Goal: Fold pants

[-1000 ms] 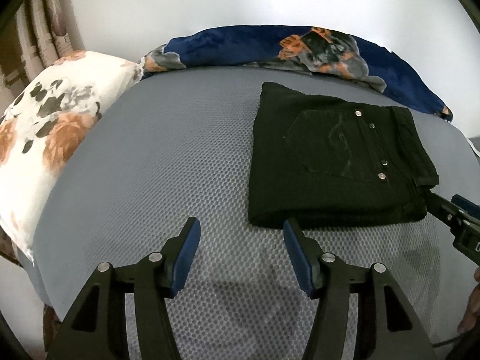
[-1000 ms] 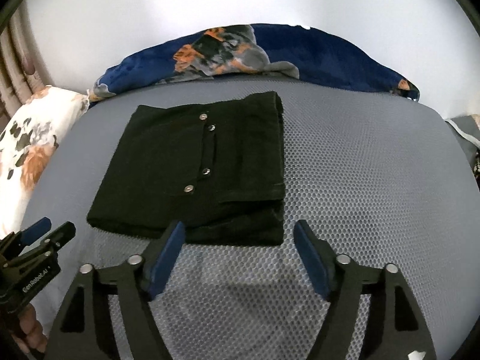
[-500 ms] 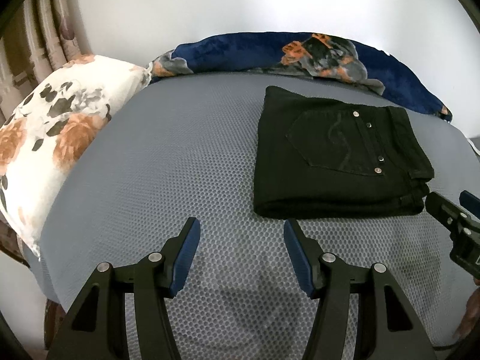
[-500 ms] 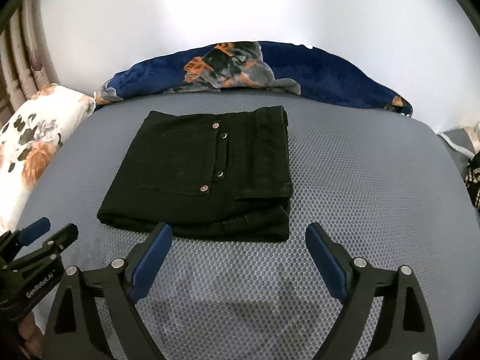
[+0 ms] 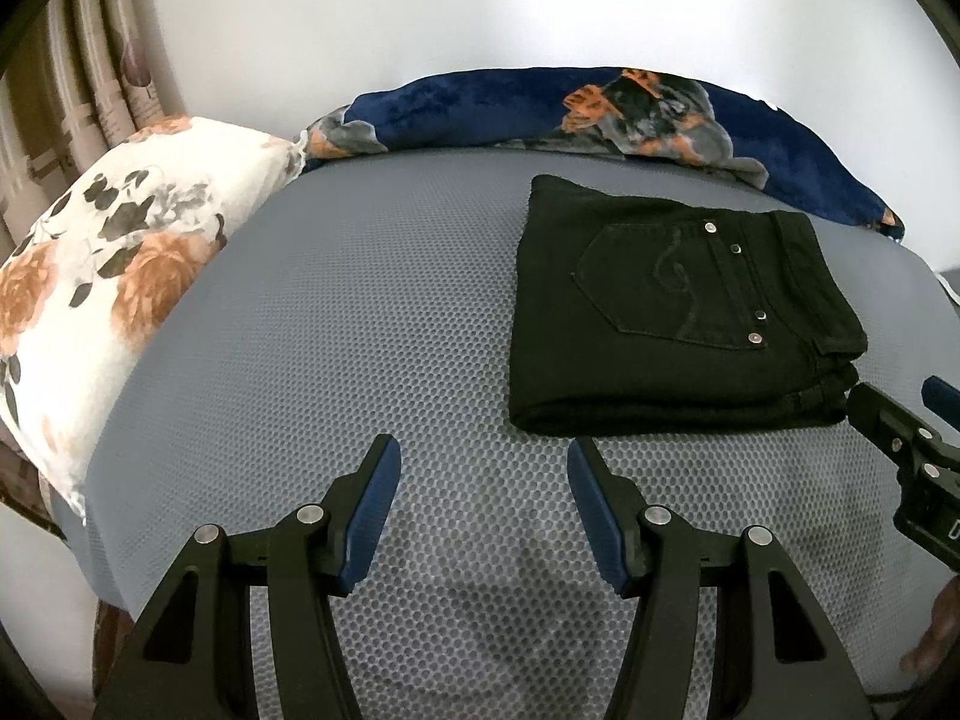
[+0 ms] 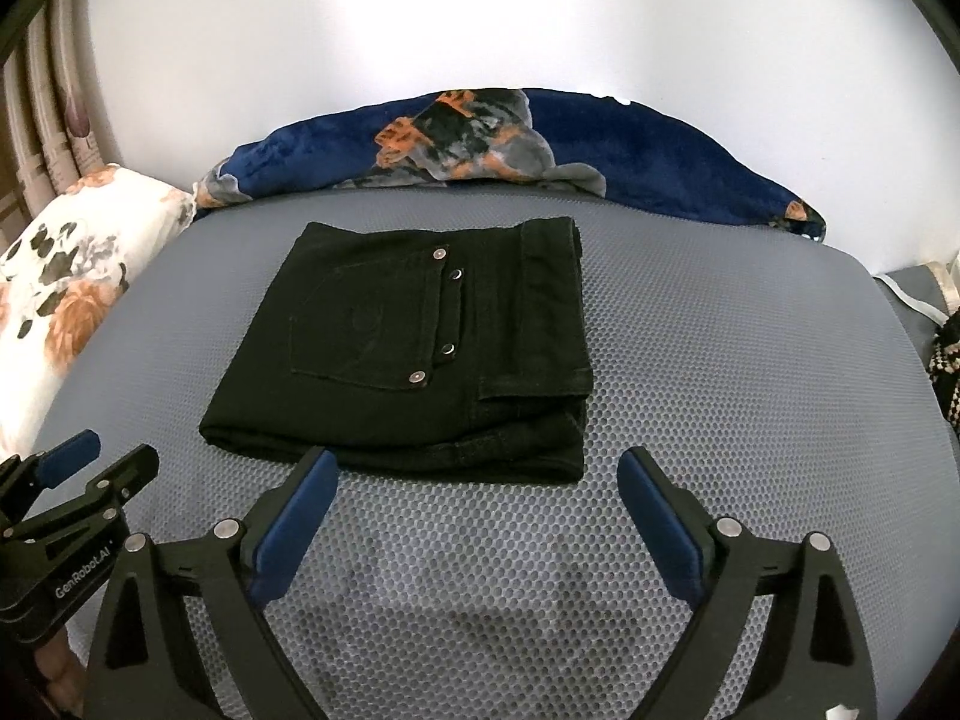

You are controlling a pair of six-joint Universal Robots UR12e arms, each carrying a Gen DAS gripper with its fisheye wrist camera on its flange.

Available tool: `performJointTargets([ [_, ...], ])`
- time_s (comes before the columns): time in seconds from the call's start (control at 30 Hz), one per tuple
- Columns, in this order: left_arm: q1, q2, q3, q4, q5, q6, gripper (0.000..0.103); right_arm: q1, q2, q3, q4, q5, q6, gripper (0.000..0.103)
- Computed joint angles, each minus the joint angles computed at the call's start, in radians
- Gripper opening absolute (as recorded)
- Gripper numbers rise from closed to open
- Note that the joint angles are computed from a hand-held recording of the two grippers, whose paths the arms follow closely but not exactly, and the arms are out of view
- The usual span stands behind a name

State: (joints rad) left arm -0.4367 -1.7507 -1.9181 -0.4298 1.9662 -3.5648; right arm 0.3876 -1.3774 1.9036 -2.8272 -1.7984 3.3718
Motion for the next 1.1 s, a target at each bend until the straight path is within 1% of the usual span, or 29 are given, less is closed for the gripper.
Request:
performJointTargets([
  [0.3, 0.003, -0.001, -0.001, -0.001, -0.007, 0.009, 0.059, 0.004, 0.006, -0.009, 0.014, -0.012, -0.006, 0.093],
  [0.7, 0.003, -0.007, 0.003, -0.007, -0.015, 0.024, 0.059, 0.000, 0.008, -0.013, 0.042, 0.003, 0.003, 0.093],
  [1.1, 0.002, -0.009, 0.003, -0.006, -0.020, 0.029, 0.059, 0.004, 0.010, -0.018, 0.057, -0.001, -0.002, 0.093],
])
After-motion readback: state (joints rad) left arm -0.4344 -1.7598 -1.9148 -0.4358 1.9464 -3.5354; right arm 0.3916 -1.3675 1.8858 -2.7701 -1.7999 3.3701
